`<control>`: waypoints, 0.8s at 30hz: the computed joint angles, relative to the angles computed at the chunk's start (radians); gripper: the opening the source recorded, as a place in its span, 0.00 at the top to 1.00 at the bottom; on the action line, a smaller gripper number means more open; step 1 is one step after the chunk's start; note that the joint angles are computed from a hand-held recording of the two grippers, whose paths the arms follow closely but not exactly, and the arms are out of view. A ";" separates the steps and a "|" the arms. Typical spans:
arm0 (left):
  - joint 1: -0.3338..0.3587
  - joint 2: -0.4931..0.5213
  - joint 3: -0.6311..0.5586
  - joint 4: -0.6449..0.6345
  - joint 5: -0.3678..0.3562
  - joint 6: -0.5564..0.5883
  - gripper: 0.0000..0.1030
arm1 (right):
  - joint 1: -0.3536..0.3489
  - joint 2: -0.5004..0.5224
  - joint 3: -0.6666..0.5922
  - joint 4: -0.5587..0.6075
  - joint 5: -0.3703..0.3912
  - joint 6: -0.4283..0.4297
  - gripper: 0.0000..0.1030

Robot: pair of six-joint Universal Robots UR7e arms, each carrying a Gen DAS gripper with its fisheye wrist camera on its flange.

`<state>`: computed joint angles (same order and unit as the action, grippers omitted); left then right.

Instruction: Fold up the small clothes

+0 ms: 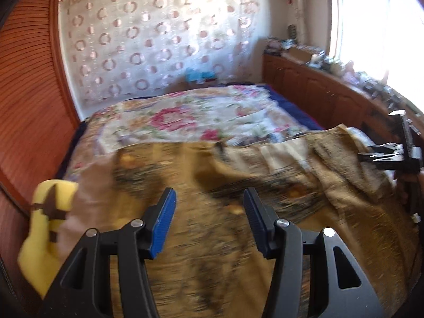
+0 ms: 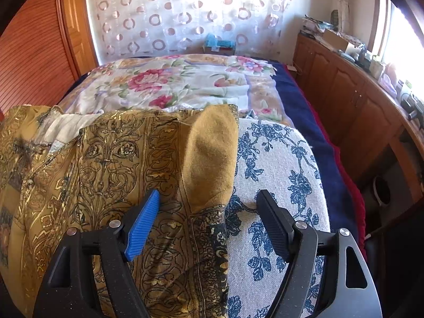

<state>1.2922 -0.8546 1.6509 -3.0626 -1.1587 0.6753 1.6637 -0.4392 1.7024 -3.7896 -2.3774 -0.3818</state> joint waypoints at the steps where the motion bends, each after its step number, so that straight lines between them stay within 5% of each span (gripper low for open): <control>1: 0.003 0.000 -0.010 -0.001 0.025 0.003 0.49 | -0.002 -0.001 0.000 0.001 0.004 -0.004 0.25; 20: 0.078 0.082 -0.272 0.317 0.074 -0.145 0.49 | -0.002 0.008 -0.007 0.000 0.008 -0.006 0.25; 24: 0.080 0.077 -0.265 0.327 0.051 -0.122 0.59 | -0.002 0.008 -0.006 0.000 0.007 -0.006 0.25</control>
<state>1.3724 -0.7779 1.3862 -2.7355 -1.1078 0.5534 1.6619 -0.4316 1.6959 -3.7895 -2.3701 -0.3882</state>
